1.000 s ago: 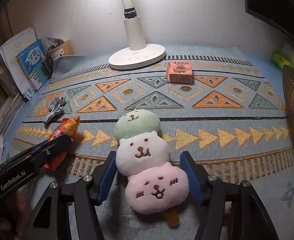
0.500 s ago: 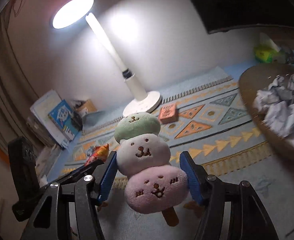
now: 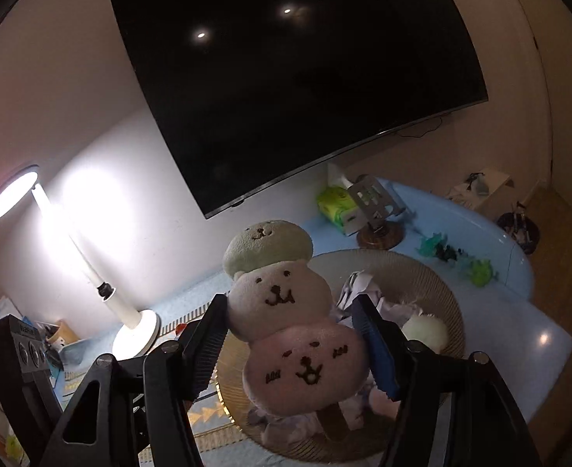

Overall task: Organize objects
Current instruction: 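Carry both items over the amber bowl and open both grippers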

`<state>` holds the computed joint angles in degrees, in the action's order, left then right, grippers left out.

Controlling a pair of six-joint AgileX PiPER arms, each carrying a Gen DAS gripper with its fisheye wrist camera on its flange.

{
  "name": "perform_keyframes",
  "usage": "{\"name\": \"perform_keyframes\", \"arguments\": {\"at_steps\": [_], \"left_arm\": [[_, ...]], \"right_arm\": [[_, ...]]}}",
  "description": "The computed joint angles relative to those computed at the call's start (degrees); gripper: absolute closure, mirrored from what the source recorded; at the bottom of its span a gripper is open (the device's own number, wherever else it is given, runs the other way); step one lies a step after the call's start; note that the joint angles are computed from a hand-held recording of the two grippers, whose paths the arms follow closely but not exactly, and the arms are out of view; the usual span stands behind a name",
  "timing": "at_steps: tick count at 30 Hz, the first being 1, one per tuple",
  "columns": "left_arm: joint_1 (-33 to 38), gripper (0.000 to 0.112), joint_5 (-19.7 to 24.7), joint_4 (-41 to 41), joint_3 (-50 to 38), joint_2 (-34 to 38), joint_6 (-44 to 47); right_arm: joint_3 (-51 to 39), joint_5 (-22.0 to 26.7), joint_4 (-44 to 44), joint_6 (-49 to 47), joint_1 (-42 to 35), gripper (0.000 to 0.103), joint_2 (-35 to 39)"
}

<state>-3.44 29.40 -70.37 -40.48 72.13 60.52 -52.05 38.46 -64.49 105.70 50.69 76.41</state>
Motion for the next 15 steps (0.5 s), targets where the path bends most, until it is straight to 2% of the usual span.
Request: {"name": "perform_keyframes", "arguments": {"at_steps": [1, 3, 4, 7, 12, 15], "left_arm": [[-1.5, 0.081, -0.5, -1.7, -1.3, 2.0, 0.4], [-4.2, 0.069, -2.1, -1.5, -3.7, 5.2, -1.2], [-5.2, 0.069, -3.0, 0.1, -4.4, 5.9, -2.8], [-4.1, 0.069, -1.7, 0.9, -3.5, 5.2, -2.4], [2.6, 0.069, 0.3, 1.2, 3.8, -3.1, 1.6], [11.5, 0.069, 5.4, 3.4, 8.4, -9.2, 3.5]], "right_arm": [[-0.3, -2.4, 2.9, -3.7, -2.3, 0.028, 0.2], [0.1, -4.5, 5.2, -6.5, -4.7, 0.028, -0.1], [0.8, -4.5, 4.6, -5.6, -4.6, 0.028, -0.6], [3.4, -4.7, 2.4, -1.5, -2.4, 0.028, -1.8], [2.9, -3.8, -2.1, 4.4, 5.8, 0.028, 0.0], [-0.7, -4.3, -4.1, 4.6, 11.2, 0.028, 3.7]]}}
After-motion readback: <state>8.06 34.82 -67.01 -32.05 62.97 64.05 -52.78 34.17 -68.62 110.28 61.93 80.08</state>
